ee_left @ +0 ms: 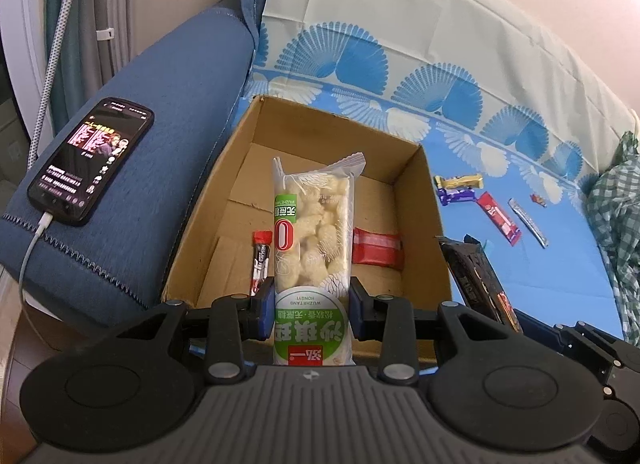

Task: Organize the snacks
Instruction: 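Carry the peanut pack and chocolate bar into the cardboard box with both tools, then open both tools to release the peanut pack and chocolate bar in the box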

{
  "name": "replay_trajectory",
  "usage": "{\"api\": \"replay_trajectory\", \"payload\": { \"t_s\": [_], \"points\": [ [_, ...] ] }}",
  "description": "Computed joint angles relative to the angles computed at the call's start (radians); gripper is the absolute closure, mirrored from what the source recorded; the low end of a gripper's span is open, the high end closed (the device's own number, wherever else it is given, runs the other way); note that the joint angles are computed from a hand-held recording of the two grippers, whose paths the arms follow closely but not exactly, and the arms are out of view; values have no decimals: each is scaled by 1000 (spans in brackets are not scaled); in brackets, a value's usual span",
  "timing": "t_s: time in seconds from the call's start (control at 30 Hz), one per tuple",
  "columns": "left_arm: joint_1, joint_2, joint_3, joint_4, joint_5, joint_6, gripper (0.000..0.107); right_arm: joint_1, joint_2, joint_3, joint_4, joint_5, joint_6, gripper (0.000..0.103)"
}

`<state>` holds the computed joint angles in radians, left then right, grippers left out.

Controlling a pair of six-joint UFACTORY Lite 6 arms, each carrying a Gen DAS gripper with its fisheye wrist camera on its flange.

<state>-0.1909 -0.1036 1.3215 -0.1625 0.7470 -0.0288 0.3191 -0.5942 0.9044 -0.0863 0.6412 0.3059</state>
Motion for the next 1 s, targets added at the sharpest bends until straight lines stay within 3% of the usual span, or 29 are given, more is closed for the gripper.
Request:
{"api": "replay_trajectory", "payload": {
  "t_s": [0.63, 1.0],
  "points": [
    [-10, 572, 517, 137, 82, -49, 67, -137, 438, 148, 256, -231, -295, 62],
    [-35, 791, 737, 186, 137, -60, 67, -175, 622, 221, 371, -285, -409, 62]
  ]
}}
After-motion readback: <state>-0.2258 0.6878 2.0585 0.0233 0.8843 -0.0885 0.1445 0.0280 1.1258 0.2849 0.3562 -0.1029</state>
